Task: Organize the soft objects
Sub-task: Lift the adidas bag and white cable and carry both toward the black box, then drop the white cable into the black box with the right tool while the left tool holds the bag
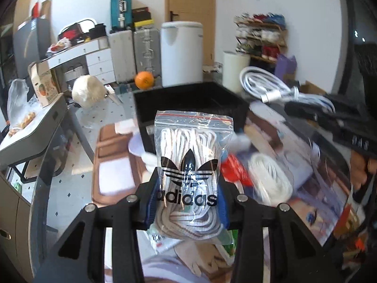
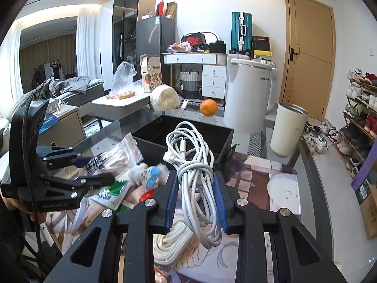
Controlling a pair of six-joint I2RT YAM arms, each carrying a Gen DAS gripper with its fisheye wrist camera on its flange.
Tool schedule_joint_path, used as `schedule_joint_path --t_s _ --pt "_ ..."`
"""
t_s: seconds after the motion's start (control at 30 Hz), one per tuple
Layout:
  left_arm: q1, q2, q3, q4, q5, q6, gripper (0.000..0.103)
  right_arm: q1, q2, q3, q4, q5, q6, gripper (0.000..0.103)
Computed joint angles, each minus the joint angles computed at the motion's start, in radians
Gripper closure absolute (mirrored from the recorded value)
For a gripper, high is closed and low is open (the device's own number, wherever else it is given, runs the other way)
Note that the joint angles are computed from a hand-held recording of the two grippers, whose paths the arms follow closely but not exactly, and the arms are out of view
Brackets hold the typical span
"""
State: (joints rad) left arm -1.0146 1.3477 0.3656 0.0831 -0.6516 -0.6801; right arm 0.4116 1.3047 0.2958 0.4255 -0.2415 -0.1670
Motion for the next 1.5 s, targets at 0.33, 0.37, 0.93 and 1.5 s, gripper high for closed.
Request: schedule_joint_path --t_s 0.33,0.37,0.93,1.5 --pt "0.126 0.0 0.023 0.096 -0.004 0.108 0.063 0.016 0.087 0.08 0.035 0.003 0.025 0.074" --pt "0.137 0.005 0.027 0.109 -0.001 0.128 0.063 0.017 0.094 0.089 0.034 0.003 0.026 0.074" --pt "0.297 0.121 0.117 0.227 0.091 0.301 0.063 0.019 0.312 0.31 -0.001 -0.01 0.006 0.074" --pt "0.418 0.219 0.174 0.278 0.203 0.343 0.062 0.052 0.512 0.541 -0.119 0.015 -0.053 0.074"
